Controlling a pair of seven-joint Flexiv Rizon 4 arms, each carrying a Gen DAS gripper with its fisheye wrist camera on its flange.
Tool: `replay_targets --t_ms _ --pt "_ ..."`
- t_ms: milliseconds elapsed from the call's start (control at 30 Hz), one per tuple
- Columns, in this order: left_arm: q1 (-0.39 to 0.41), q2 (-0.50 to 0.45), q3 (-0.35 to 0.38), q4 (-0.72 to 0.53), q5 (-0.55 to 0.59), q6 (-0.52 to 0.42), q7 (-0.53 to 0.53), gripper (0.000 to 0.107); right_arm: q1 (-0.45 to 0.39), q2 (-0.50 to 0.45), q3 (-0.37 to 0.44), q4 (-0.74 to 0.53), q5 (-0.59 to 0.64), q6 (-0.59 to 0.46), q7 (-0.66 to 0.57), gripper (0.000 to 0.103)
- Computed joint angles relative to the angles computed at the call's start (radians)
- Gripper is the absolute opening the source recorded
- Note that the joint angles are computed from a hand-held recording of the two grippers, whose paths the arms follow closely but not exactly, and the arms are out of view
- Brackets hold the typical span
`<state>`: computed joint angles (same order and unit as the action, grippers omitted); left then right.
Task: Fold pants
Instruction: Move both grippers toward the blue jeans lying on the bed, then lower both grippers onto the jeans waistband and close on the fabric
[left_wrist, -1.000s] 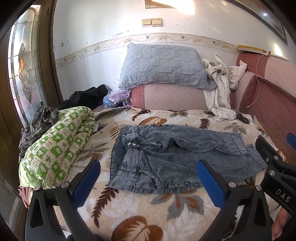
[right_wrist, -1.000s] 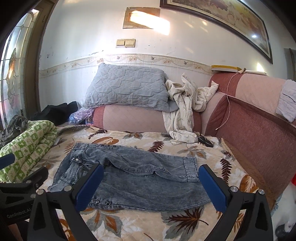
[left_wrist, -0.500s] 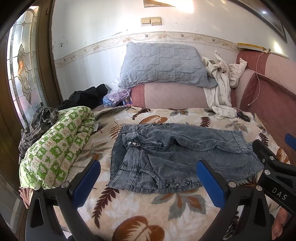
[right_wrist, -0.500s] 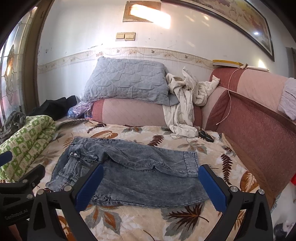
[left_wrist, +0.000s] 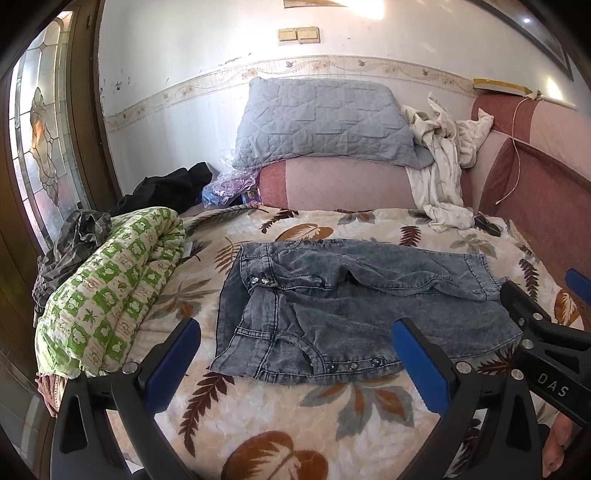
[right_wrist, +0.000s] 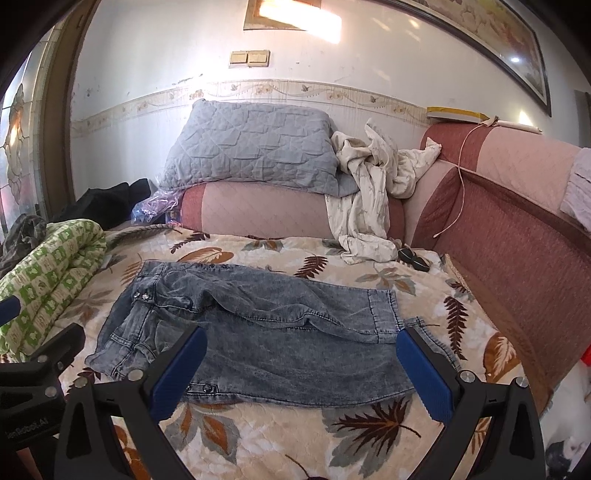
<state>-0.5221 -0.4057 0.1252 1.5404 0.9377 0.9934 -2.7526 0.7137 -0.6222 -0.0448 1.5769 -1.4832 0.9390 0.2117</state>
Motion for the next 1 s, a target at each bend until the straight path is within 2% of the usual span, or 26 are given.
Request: replay_targets --t_ms 200,600,867,1000 --pt "0.005 -0.02 0.01 -0.018 -0.005 -0.022 0.003 0.103 -0.01 -0.009 -0.007 -0.006 0.009 0.014 0.003 0.103" --pt "0.018 -0.052 0.025 -0.052 0.004 -0.005 0.001 0.103 -0.003 -0.055 -0.031 -0.07 0.084 -0.001 -0.077 0.103" --pt "0.041 -0.094 0.043 -0.075 -0.048 0.039 0.033 0.103 0.004 -0.093 -0.062 -0.125 0.132 0.003 -0.124 0.103" --pt "0.063 -0.121 0.048 -0.077 -0.113 0.07 0.065 0.103 0.008 -0.123 -0.073 -0.162 0.167 0.007 -0.162 0.103"
